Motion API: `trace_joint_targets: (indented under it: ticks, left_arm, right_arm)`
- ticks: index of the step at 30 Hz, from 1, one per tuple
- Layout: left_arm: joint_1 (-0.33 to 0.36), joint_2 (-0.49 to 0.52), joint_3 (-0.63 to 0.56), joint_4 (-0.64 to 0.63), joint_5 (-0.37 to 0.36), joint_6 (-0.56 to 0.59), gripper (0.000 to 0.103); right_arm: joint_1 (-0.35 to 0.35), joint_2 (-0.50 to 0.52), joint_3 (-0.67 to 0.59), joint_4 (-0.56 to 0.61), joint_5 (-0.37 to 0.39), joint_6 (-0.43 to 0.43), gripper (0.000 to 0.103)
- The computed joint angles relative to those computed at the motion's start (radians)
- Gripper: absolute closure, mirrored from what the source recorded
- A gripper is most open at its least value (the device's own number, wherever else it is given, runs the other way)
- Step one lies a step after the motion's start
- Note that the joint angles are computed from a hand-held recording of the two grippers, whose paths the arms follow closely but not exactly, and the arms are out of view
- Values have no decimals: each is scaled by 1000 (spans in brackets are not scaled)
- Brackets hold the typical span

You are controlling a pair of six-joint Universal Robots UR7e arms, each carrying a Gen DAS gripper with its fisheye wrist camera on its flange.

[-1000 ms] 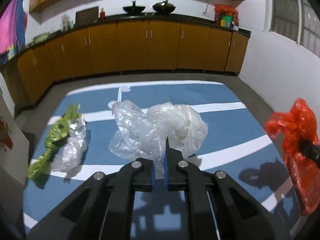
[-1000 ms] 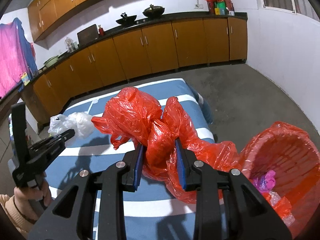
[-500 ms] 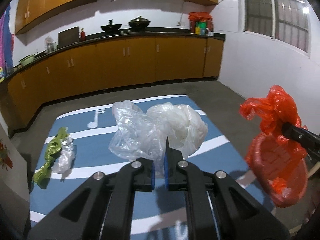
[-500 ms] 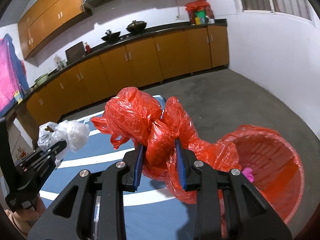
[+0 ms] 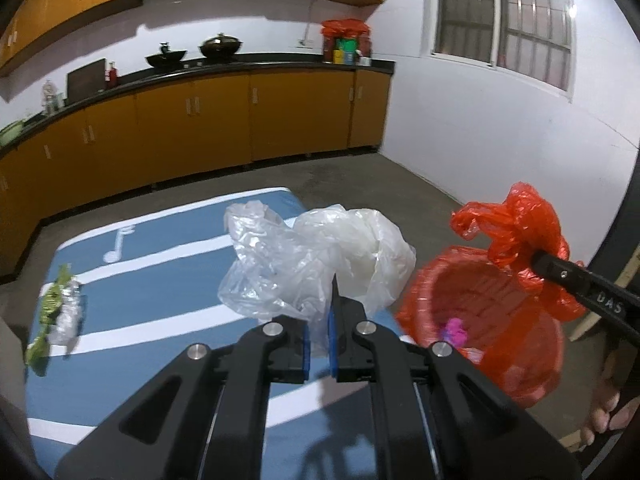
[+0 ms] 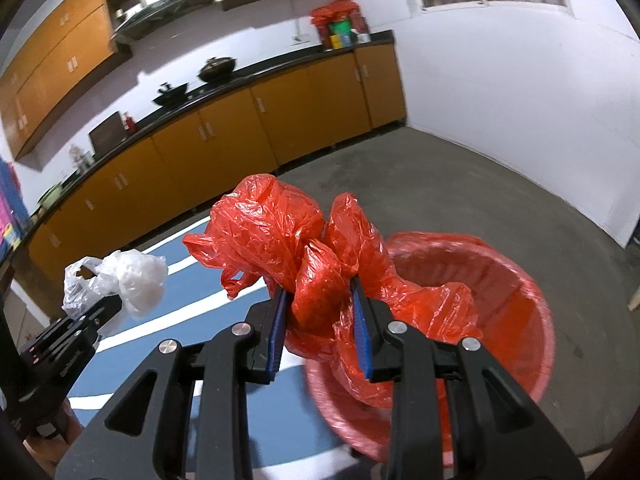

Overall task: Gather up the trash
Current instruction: 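Carry both held bags over the red wastebasket, then open both grippers to drop the bags into the wastebasket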

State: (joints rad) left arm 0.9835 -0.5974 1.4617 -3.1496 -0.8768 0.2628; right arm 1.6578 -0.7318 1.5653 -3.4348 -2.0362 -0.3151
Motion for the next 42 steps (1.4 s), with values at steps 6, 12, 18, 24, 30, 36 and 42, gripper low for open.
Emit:
trace_joint_targets:
  ticks: [6,12,18,24,30,36,42]
  left_arm:
    - [-16,29,-16,40,-75,-17,95]
    - [-33,70,-42,82,-141,-29,95]
    - [-34,122,-102,139,-193,-30,95]
    - [-30,174,-162,186,-232,-33,95]
    - [-25,208,-203,218,-259,-36,95]
    - [-20,242,-253,258,-265,-48,88]
    - [-11,246,-250,265,-254,-58,74]
  right_arm:
    - [-42,-59,56,-6,-9,76,73]
    - [-68,-93,90,-15,-3,127,73]
    - [-76,-100,91,-21,-3,150,73]
    - [-93,-116,102,-31,5,159,73]
    - [-94,-111,105,-35,0,181,73]
    - [-114,-126,112,-12,48,215,65]
    - [-125,-134,126,-23,77,217,45]
